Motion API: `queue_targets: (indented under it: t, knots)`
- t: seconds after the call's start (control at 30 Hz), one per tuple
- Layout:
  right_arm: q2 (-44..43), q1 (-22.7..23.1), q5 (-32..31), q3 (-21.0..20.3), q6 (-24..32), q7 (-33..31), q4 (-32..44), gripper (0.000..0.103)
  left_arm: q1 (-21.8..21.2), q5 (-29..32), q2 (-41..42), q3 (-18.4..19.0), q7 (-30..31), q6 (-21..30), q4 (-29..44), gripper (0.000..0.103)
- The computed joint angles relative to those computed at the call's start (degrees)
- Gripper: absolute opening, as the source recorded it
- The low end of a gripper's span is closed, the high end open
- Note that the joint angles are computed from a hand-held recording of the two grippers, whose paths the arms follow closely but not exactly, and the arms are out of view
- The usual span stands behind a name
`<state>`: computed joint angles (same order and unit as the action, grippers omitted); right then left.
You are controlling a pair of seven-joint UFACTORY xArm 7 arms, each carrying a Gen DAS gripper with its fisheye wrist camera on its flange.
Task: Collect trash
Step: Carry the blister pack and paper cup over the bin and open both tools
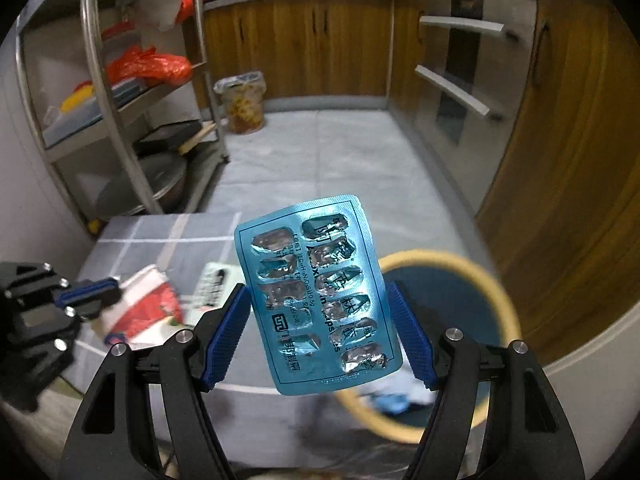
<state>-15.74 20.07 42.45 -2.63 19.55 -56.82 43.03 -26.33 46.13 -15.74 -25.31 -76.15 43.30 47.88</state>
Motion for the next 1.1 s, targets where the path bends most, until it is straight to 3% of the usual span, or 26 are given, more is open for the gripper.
queue_targets:
  t: [0.1,0.27,0.63,0.83,1.1]
  knots:
    - [1.99,-0.56,2.6,-1.86,-1.18,-1.24,1.18,0.072,0.37,1.9,2.39,-0.25,-0.87,-0.34,2.52,0.003]
    - [7.97,-5.73,6.63,-2.71,3.6,2.15,6.35,0.072,-0.78,7.37,8.52,1.1,-3.12,-1.54,8.5,0.003]
    - [19.9,-17.48,2.05,0.65,9.12,11.66,14.99,0.072,-7.45,14.96,25.49,8.99,-5.23,-7.34,23.53,0.003]
    - [25.27,-21.35,-3.07,3.47,12.34,20.04,19.35,0.072,-10.49,12.49,33.14,13.46,-4.58,-10.48,30.01,0.003]
    - [27.58,-22.8,-8.32,6.06,10.9,23.65,20.73,0.072,-14.79,7.34,40.9,18.46,-0.61,-10.7,36.2,0.003]
